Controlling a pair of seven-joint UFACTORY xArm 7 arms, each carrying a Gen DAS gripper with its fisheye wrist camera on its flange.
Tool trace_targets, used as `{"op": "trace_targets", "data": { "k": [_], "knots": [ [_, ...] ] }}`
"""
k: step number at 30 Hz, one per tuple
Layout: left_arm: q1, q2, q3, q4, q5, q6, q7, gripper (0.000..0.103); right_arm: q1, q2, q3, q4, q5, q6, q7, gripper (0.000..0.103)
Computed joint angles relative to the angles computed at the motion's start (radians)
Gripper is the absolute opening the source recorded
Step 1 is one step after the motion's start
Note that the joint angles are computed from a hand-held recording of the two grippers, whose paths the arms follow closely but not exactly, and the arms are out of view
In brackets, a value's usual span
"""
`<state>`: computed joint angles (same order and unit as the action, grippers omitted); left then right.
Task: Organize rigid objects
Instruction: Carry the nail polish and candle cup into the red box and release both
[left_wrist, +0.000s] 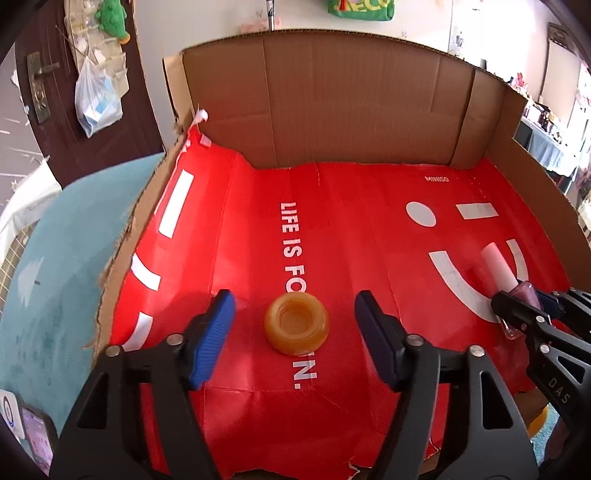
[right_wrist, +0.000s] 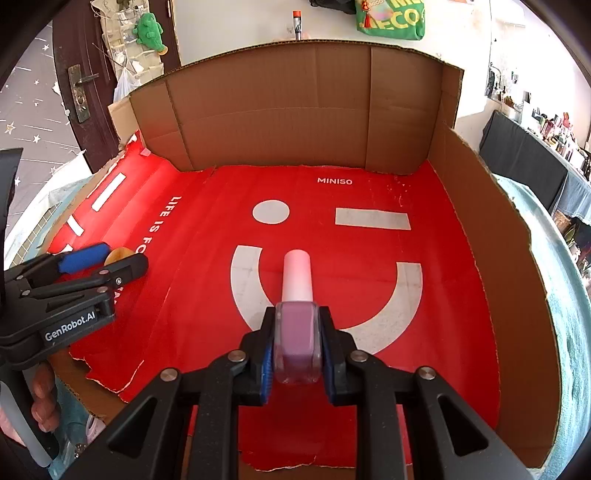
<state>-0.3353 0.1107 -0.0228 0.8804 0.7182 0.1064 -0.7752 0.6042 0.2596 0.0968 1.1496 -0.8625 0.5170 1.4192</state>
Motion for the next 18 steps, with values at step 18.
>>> {"op": "trace_targets", "data": {
  "k": [18],
  "knots": [
    [0.068,-0.126,-0.082,-0.112,-0.244,-0.039,0.199,0.071,-0.003,-0.096,0.040,-0.050,-0.105,0.040,0.116,0.058]
  ]
}}
